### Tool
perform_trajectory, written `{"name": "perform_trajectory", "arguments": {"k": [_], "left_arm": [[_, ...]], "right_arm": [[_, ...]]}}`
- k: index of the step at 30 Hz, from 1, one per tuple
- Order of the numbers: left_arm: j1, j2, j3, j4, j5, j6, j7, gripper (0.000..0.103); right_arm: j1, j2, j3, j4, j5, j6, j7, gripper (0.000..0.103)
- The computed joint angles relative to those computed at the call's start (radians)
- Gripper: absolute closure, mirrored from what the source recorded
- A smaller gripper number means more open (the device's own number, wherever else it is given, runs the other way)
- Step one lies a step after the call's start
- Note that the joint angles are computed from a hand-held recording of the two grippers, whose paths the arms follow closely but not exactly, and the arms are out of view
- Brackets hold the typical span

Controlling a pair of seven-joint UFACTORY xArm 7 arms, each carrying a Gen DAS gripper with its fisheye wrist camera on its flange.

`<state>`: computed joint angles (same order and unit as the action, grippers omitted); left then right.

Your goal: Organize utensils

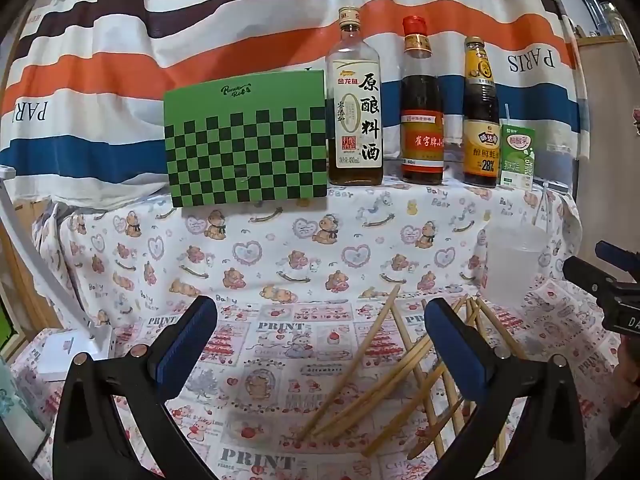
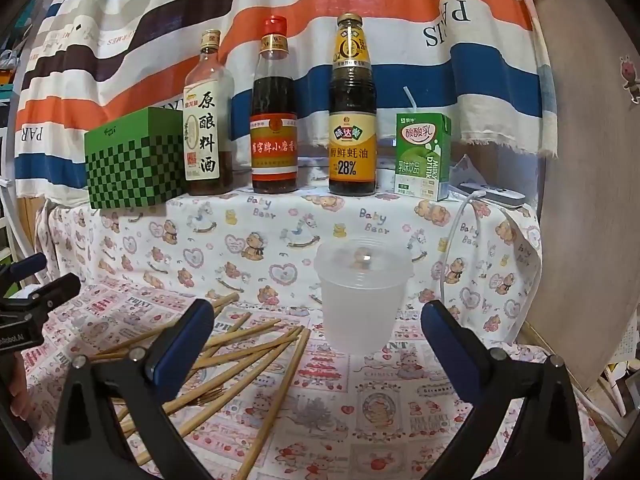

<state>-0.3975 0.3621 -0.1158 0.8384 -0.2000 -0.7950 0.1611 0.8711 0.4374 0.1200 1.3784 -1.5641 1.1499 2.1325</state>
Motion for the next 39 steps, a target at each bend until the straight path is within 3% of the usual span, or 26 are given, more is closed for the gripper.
{"name": "perform_trajectory", "arguments": {"k": [39], "left_arm": [[-0.017,0.004,0.007,0.010,-0.048,0.020,0.027,0.000]], "right_arm": [[0.001,0.004,-0.002,0.004,0.009,0.000,-0.002,0.000]]}}
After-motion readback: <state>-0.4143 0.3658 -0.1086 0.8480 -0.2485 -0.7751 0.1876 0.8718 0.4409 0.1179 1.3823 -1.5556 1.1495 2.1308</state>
